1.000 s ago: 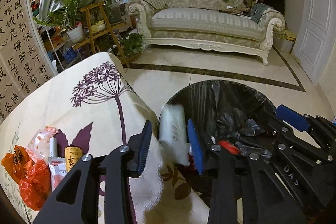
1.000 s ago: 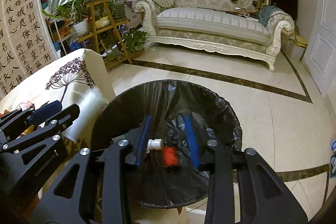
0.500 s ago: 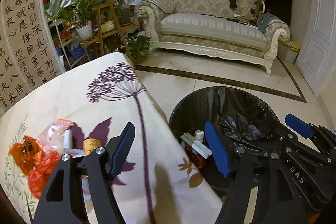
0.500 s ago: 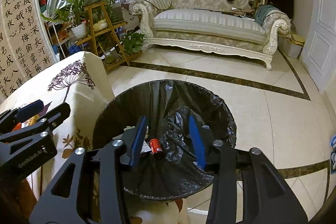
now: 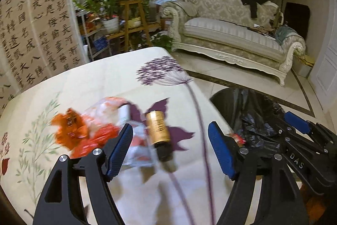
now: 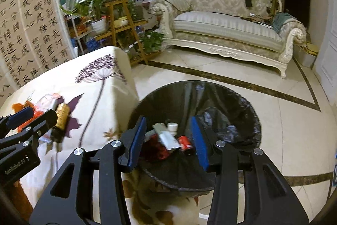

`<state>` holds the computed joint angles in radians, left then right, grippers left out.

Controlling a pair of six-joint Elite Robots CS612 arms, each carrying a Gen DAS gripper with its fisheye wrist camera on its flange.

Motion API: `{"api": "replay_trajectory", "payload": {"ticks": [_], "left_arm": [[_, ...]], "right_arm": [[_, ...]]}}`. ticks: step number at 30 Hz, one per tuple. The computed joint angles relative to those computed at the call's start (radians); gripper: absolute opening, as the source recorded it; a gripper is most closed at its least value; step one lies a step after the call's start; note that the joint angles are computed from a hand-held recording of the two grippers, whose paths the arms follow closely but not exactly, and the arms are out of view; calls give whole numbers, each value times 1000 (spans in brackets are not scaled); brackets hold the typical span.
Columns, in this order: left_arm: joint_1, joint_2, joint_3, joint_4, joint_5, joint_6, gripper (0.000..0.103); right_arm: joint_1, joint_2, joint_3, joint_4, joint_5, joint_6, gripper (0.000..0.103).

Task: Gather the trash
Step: 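Move both open grippers back over the table items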

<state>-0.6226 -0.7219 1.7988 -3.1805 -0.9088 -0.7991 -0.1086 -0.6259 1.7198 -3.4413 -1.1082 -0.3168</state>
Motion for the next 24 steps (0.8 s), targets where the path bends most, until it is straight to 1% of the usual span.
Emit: {"api": "replay_trajectory", "payload": {"ticks": [6, 10, 14, 18, 24], "left_arm": [[6, -33, 64, 20, 36, -83, 72], [9, -48, 99, 34, 46, -133, 72], [15, -53, 119, 45, 35, -169, 72], [22, -49, 122, 46, 15, -181, 72], [43, -38, 114, 39, -38, -185, 72]], "right_arm": [[21, -15, 23, 4, 25, -40, 43], [33, -21, 35, 9, 36, -61, 43], [41, -24, 42, 18, 42, -80, 43], [46, -26, 47, 27, 47, -93, 43], [47, -26, 46, 36, 50, -99, 43]]}}
